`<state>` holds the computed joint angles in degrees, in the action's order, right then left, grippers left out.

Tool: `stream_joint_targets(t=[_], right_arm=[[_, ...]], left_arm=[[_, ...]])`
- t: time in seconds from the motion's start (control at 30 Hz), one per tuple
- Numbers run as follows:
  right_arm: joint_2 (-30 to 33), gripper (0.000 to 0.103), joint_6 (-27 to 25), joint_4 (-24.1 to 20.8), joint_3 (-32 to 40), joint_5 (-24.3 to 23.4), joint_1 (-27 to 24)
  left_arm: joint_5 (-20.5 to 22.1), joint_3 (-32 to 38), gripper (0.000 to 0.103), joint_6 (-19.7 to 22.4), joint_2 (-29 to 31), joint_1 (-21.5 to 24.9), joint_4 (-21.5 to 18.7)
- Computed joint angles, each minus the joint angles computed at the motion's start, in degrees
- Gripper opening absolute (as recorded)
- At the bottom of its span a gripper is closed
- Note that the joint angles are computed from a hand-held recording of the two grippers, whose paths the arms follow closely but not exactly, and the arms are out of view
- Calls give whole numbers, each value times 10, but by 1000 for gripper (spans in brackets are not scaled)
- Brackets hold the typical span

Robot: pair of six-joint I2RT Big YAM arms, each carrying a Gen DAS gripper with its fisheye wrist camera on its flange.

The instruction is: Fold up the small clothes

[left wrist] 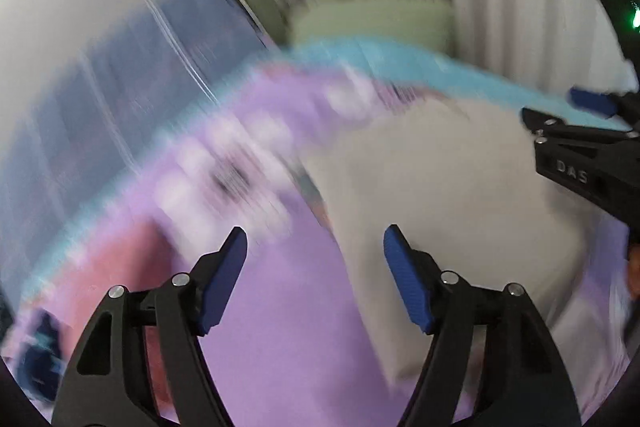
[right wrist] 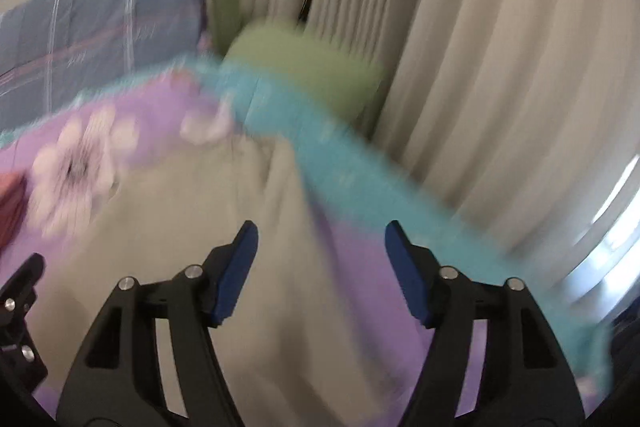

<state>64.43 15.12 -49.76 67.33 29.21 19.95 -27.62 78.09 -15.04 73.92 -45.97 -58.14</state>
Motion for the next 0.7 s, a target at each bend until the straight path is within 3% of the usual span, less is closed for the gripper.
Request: stream_joint_targets(t=[0.03,0.07,0.13,0.2,0.23,0.3,0.4,0.47,0.53,0.57,0.63,0.7], right_arm=[[9,67,13,-14,-10,-33,-17],[6,68,29,-8,-23,-98,-47],[-8,81,71,10,-38,-174,-96],[-4,83,85,6,-41,-205,-110],[-4,84,89,0,-38,-194,-102],[10,84,78,-12,-23,-121,-70],[11,85,67,-45,-17,24,-4],[10,85,52,-32,-22,114,24],[-11,85,67,-40,-25,201,52],[-45,85,85,-40,-32,216,63],[-125,85,101,-26,-53,151,72],[-200,87,121,-66,-60,131,118]], left_arm=[[24,-20,72,-1,-4,4,8],[26,-44,72,-7,-15,2,30],[23,-55,72,-7,-23,1,41],[32,-46,72,-19,-19,3,24],[33,-38,72,-19,-14,5,17],[18,-37,72,-30,-12,-6,11],[-5,-48,72,-64,-36,-28,3],[-2,-59,75,-89,-60,-40,-6],[-5,-73,90,-98,-96,-58,-27],[-15,-80,92,-93,-113,-68,-33],[-68,-95,97,-85,-154,-110,-42],[-99,-97,102,-96,-180,-144,-53]])
